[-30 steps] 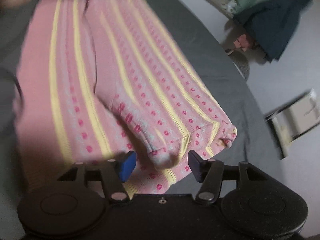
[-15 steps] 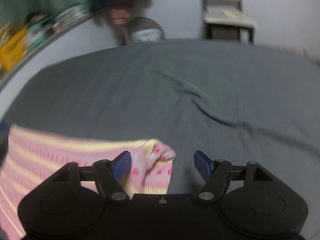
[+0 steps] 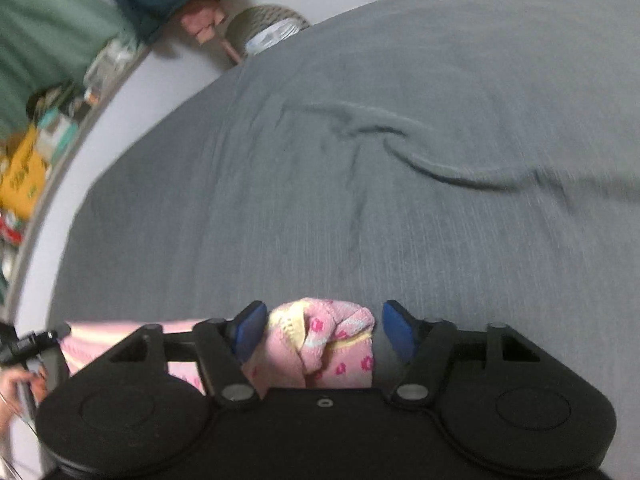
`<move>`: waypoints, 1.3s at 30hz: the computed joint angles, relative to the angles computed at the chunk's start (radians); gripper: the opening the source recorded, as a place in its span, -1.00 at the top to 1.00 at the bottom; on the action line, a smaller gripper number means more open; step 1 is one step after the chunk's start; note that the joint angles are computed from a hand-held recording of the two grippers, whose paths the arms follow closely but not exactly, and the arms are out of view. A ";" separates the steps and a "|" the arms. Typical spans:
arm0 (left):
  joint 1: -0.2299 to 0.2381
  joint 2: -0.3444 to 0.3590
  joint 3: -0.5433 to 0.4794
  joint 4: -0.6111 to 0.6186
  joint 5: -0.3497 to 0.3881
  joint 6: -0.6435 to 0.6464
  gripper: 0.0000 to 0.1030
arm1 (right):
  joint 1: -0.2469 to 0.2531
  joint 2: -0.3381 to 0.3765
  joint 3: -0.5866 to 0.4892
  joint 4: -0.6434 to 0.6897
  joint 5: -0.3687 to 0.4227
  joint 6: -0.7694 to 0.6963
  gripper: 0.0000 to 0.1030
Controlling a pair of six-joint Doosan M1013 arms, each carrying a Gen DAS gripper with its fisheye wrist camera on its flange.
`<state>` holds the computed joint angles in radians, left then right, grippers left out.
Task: Fold clothes
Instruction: 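Pinch the folded sweater edge with both grippers, then lift the sweater edge with both grippers and fold it over the body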
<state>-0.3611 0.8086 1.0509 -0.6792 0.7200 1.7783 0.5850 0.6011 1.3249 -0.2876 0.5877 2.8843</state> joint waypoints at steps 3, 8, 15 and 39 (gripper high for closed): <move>-0.028 0.007 -0.041 0.188 0.044 -0.025 -0.63 | 0.003 0.003 -0.016 0.016 0.036 -0.025 -0.03; -0.085 0.030 -0.102 0.474 0.096 -0.160 -0.58 | 0.009 0.010 -0.041 0.011 0.078 -0.033 0.25; -0.094 0.017 -0.072 0.497 0.044 -0.299 0.03 | 0.031 0.015 -0.045 -0.086 0.080 0.046 0.53; -0.081 0.084 -0.238 0.588 -0.254 -0.369 0.54 | 0.020 0.060 -0.210 -0.411 0.164 0.128 0.59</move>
<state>-0.4416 0.8925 0.8131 -0.0907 0.4659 1.4091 0.6048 0.6610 1.1144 -0.6987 0.7516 3.0126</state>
